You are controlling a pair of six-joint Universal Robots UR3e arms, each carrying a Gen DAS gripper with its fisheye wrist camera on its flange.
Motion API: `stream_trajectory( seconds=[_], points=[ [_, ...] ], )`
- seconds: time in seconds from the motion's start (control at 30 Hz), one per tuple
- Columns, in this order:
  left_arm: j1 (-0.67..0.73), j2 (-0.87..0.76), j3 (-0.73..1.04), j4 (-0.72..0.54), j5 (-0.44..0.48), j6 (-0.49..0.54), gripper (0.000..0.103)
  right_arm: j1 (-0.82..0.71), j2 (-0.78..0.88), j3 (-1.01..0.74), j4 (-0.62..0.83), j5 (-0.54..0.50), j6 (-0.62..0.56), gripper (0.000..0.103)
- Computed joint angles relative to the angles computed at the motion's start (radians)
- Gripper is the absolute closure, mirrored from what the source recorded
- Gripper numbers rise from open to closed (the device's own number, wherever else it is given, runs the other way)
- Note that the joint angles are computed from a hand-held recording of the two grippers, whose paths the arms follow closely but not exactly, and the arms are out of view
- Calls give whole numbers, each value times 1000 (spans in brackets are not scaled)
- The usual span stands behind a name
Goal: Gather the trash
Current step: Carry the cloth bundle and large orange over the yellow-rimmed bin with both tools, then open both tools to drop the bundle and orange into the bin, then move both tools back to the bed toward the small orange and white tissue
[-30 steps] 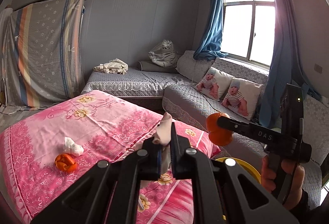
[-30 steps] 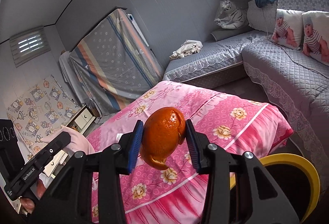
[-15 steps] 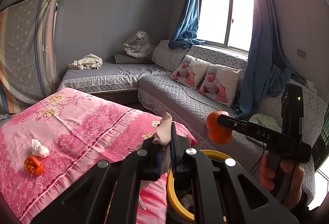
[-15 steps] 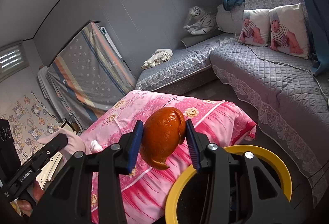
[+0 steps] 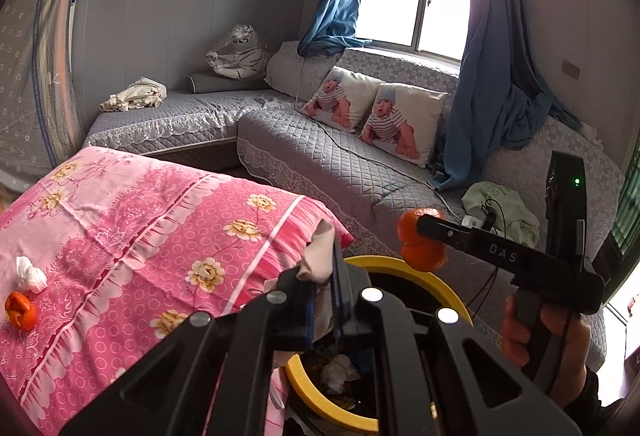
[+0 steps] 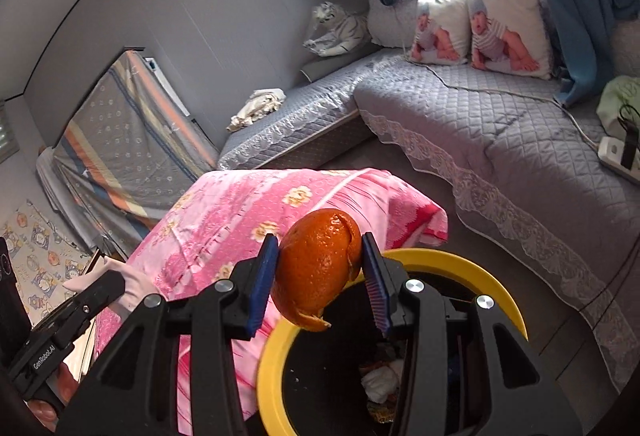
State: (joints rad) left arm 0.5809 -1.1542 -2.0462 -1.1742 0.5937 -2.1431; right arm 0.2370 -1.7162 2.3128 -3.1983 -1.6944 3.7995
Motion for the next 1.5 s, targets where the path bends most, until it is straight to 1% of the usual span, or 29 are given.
stream_trajectory(
  seconds=[0.1,0.3,0.43,0.57,0.73,0.83,0.87,0.9,0.93,0.97,1.03,1.13,1.23,1.27,1.33,1.4,1.5],
  points=[
    [-76,-65,-32,126,53,-58,97,-29,3,47,-22,22,8,63],
    [-210,-231,-32,278,155,-120,97,-66,4,121,-50,22,25,63],
    [-272,-323,-6,322,207,-156,97,-105,-6,166,-63,43,33,63],
    [-314,-361,-11,368,237,-182,96,-125,-2,185,-69,56,38,63],
    [-336,-380,-4,361,239,-185,96,-132,-6,194,-71,67,37,61],
    [-327,-381,1,343,229,-184,95,-124,-10,188,-56,39,48,58],
    [-322,-380,0,342,227,-184,89,-127,-16,191,-55,36,49,57],
    [-314,-377,-2,339,223,-184,74,-133,-24,197,-56,37,51,56],
    [-302,-370,-8,342,219,-193,64,-137,-34,202,-50,32,58,52],
    [-289,-365,-15,347,211,-202,51,-141,-45,206,-43,30,60,49],
    [-262,-353,-16,331,191,-197,50,-148,-67,213,-29,28,66,48],
    [-223,-339,-10,311,169,-193,46,-164,-100,224,-11,43,69,43],
    [-176,-320,-6,301,148,-189,44,-142,-94,200,-3,27,72,42],
    [-156,-310,-6,292,137,-182,40,-130,-84,185,-5,21,72,40],
    [-117,-294,-7,288,121,-176,37,-101,-56,147,-14,15,72,36],
    [-72,-278,-9,291,101,-171,30,-63,-18,96,-14,-5,70,34],
    [-1,-260,2,263,67,-151,26,0,52,-5,-5,-38,64,30]
  ],
)
